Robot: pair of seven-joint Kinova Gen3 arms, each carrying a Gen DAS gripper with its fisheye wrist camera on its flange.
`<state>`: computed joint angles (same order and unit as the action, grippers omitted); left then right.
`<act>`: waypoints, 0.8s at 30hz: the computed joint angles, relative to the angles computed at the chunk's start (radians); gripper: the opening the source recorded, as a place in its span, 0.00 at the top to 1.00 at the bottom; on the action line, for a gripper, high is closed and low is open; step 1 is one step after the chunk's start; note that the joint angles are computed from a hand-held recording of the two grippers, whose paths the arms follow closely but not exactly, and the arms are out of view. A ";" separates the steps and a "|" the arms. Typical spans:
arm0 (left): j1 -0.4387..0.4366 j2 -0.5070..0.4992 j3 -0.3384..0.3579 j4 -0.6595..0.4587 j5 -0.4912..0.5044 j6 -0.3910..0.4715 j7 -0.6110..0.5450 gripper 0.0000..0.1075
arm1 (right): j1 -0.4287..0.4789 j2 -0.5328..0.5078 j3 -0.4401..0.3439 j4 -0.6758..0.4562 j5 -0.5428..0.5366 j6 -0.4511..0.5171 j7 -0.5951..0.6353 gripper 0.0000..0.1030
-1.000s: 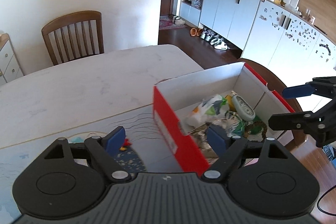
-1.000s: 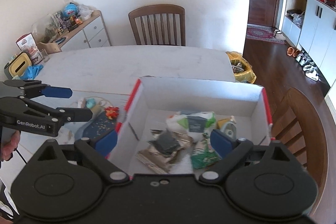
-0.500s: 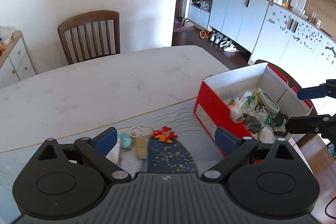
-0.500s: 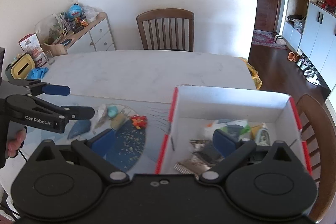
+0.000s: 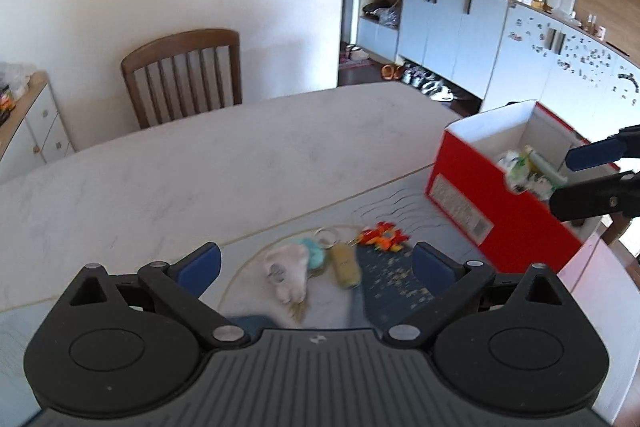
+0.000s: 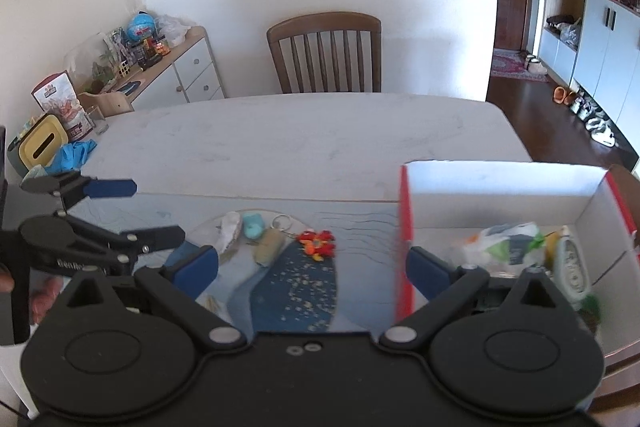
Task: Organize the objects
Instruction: 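Move both open tools back over the remaining table items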
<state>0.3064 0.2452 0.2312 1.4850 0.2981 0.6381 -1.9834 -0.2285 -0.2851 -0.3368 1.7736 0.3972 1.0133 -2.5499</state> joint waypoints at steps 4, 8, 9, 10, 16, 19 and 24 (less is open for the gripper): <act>-0.028 0.021 -0.001 0.020 0.030 -0.004 -0.020 0.05 | -0.010 0.047 -0.016 -0.010 0.015 -0.014 -0.040 0.03; -0.030 0.052 -0.012 0.033 0.017 -0.025 -0.012 0.05 | -0.041 0.097 -0.010 -0.016 0.036 -0.022 -0.081 0.03; -0.015 0.060 -0.023 0.034 -0.007 -0.036 0.011 0.05 | -0.051 0.110 -0.007 -0.017 0.044 -0.023 -0.096 0.03; -0.012 0.070 -0.024 0.037 -0.017 -0.052 0.019 0.05 | -0.060 0.125 -0.001 -0.020 0.049 -0.027 -0.112 0.03; 0.005 0.125 -0.034 0.027 -0.073 -0.094 0.095 0.05 | -0.116 0.196 0.046 -0.009 0.091 -0.074 -0.202 0.05; 0.014 0.150 -0.039 0.020 -0.093 -0.112 0.138 0.05 | -0.144 0.237 0.063 -0.007 0.131 -0.068 -0.277 0.09; 0.002 0.197 -0.016 -0.013 -0.098 -0.095 0.151 0.06 | -0.180 0.300 0.120 -0.021 0.126 -0.079 -0.310 0.14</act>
